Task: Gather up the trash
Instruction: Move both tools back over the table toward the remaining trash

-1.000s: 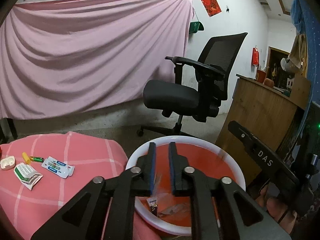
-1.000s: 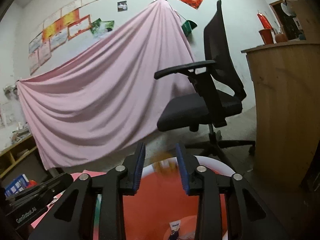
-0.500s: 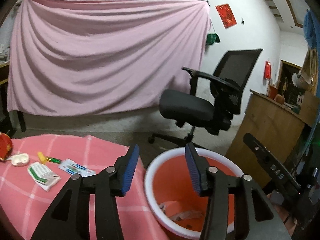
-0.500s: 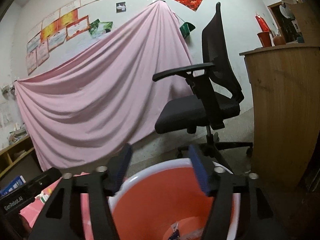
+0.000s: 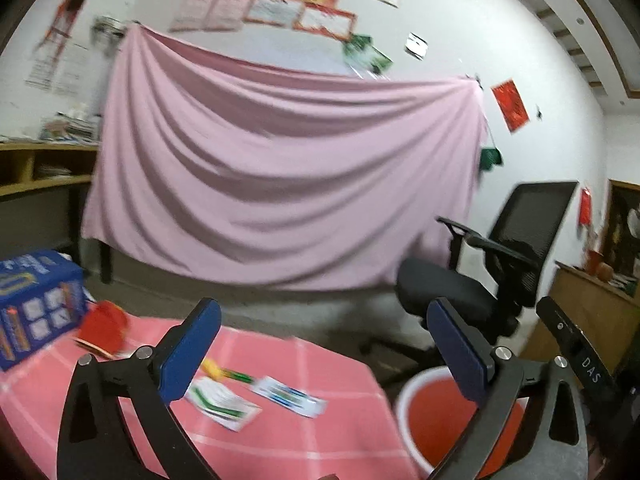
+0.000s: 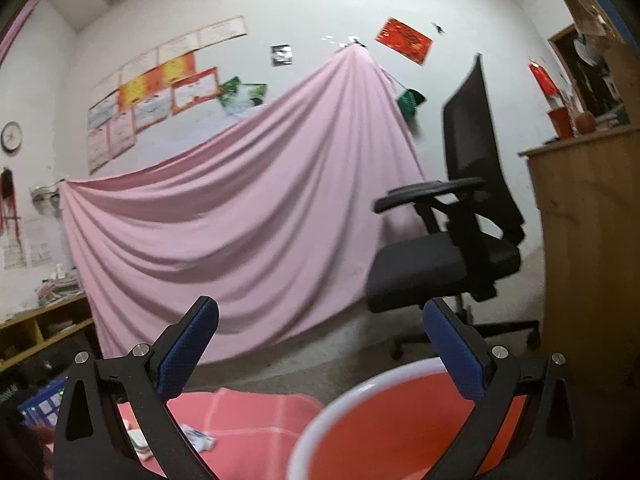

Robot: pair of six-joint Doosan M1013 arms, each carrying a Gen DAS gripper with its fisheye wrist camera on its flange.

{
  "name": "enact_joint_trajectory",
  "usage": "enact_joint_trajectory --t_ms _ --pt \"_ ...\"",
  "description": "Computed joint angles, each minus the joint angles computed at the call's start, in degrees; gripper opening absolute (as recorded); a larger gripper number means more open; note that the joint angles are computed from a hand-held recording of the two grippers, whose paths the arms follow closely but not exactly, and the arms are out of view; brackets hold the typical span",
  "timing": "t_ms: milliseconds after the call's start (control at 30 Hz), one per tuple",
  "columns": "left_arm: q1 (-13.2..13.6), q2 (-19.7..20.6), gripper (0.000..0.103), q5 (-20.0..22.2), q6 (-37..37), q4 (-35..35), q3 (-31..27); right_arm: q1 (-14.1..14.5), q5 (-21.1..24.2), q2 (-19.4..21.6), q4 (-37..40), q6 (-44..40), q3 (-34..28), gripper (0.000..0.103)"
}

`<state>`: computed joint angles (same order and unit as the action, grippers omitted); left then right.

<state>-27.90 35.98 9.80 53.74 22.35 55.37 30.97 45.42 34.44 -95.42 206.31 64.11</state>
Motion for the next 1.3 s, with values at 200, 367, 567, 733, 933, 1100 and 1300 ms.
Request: enact_joint_trajectory --t_ms 200,367,567,733,933,1100,1300 --pt "1.7 -1.8 0.101 0.8 -22.2 23.3 3.5 1.1 -1.5 2.9 -3.4 -0.9 -4.6 0.103" --pt "3.3 -2.8 0.101 2.0 -29.4 30.4 5.7 1.5 -4.4 5.5 -0.5 -7.1 -9.2 0.103" --pt "4.6 -2.8 0.101 3.3 -28.2 29.2 6.9 1.5 -7.0 8.6 9.3 -21.3 -14.8 0.103" --pt "5.3 -1.9 0.101 5.9 -17.6 21.0 6.3 1.2 -8.2 11.1 20.7 -34.6 -19.4 0.103" --pt "6.3 0.5 0.101 11.8 7.3 0.5 2.1 0.1 -9.1 13.1 37.5 -48.6 -23.9 0.103" --pt "7.3 3.2 0.1 18.1 23.0 -13.3 -2.4 -1.0 -5.5 15.4 53.9 -62.5 -29.0 0.102" --pt "8.2 7.9 0.088 28.4 38.0 -27.3 -11.1 -2.4 4.2 20.2 71.4 -78.3 -38.8 0.08"
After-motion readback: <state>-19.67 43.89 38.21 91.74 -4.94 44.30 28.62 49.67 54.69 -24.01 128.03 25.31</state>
